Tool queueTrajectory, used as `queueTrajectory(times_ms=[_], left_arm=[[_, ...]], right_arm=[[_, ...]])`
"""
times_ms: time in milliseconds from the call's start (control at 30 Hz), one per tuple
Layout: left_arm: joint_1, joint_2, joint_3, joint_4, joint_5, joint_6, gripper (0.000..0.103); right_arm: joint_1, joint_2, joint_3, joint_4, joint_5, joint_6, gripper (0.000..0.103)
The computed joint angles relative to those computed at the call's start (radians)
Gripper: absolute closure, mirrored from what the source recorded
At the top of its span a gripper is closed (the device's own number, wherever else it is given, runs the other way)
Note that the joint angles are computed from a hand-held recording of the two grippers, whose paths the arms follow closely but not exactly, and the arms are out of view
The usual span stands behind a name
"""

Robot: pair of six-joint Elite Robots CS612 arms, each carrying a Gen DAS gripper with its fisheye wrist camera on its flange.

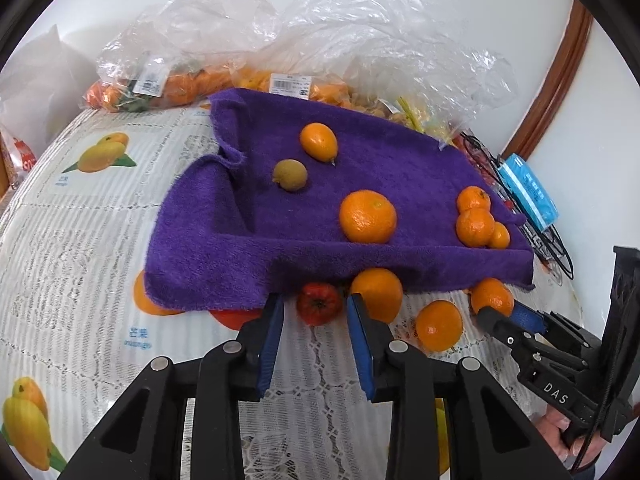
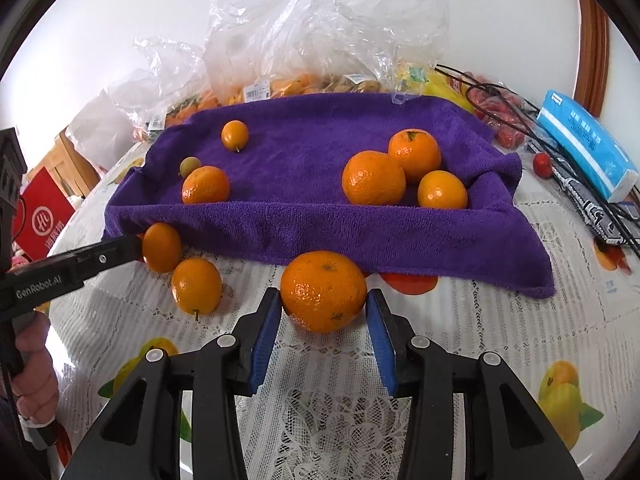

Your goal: Organize fruits

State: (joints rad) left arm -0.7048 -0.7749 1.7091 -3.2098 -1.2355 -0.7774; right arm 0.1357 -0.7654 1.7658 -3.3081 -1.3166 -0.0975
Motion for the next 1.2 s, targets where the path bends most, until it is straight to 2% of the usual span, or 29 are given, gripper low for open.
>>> queueTrajectory(times_ms=[100,233,467,533,1033,1200], left_arm=[[-0.003,0.005,-0.015,0.039,0.01,0.008,0.073],[-0.006,0.009,-0.023,0.047,0.022,0.01,0.073],[-0.017,0.016,-0.042,0.092,0.086,0.011,0.073],[-0.021,0.016,-0.046,0.108,0.104,0.016,0.079],[-0.018,0.019,-0.04,0.067,0.087,0.009,0.079],[-0.022,0.018,-0.031,0.022,0.087,0.024,0.079]], right_arm=[[-0.004,0.0,0.0,0.003,0.015,0.006,0.061],[-0.007,0.001,-0.001,0.004,0.026,0.011,0.061],[-0.004,0.001,-0.007,0.025,0.021,0.004,0.06],[-0.008,0.002,-0.007,0.025,0.033,0.01,0.06],[-0.013,0.007,-0.006,0.014,0.052,0.034,0.06],[-0.02,0.007,-0.003,0.007,0.077,0.047,0.06]])
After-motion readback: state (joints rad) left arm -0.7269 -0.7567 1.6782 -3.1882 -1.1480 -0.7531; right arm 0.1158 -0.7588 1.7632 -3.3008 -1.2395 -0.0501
